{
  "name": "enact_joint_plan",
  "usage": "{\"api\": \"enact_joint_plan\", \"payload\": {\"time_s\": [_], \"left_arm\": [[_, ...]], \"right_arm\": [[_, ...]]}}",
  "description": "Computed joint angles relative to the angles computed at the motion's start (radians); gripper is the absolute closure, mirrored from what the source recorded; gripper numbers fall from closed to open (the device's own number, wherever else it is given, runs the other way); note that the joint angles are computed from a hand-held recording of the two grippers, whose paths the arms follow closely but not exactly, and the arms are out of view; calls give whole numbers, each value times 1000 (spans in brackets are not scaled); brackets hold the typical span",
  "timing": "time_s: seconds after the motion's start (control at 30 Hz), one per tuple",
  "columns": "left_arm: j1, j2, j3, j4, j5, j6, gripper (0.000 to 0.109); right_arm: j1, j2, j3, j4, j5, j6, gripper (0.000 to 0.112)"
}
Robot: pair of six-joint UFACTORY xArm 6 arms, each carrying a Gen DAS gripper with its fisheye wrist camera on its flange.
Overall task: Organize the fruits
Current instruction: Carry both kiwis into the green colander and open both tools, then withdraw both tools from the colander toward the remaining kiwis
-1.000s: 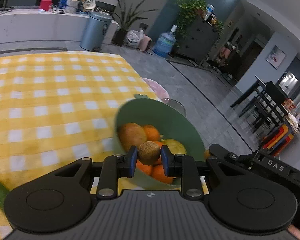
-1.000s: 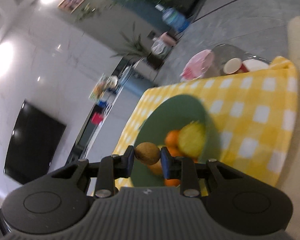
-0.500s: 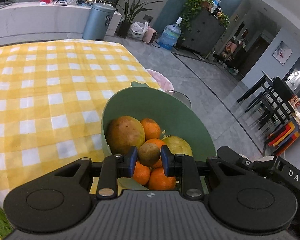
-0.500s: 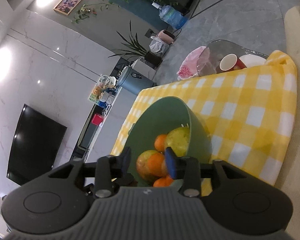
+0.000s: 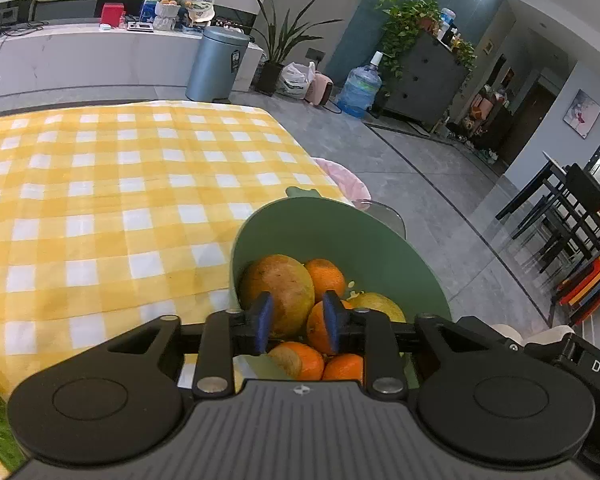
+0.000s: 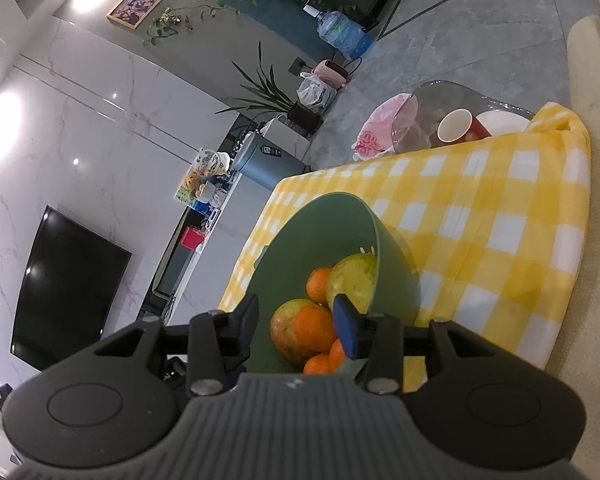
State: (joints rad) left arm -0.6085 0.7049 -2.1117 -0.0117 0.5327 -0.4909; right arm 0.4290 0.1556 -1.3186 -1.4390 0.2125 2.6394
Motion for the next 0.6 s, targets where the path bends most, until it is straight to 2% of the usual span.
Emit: {"api": "enact_joint_plan", "payload": {"time_s": [0.1,0.2,0.47,0.6], "left_arm": [[0,-32,46,-25,-28,29,46],[-2,-71,101,-30,-66,51,33],[-1,-130,140,26,23,38,30],[2,-180,193,35,42,36,30]], "right_arm": [[0,1,3,26,-9,-33,72],[3,2,2,64,-5,-82,70],[16,18,-8,226,-4,-276,63],[40,18,-18,342,35,-423,61]]}}
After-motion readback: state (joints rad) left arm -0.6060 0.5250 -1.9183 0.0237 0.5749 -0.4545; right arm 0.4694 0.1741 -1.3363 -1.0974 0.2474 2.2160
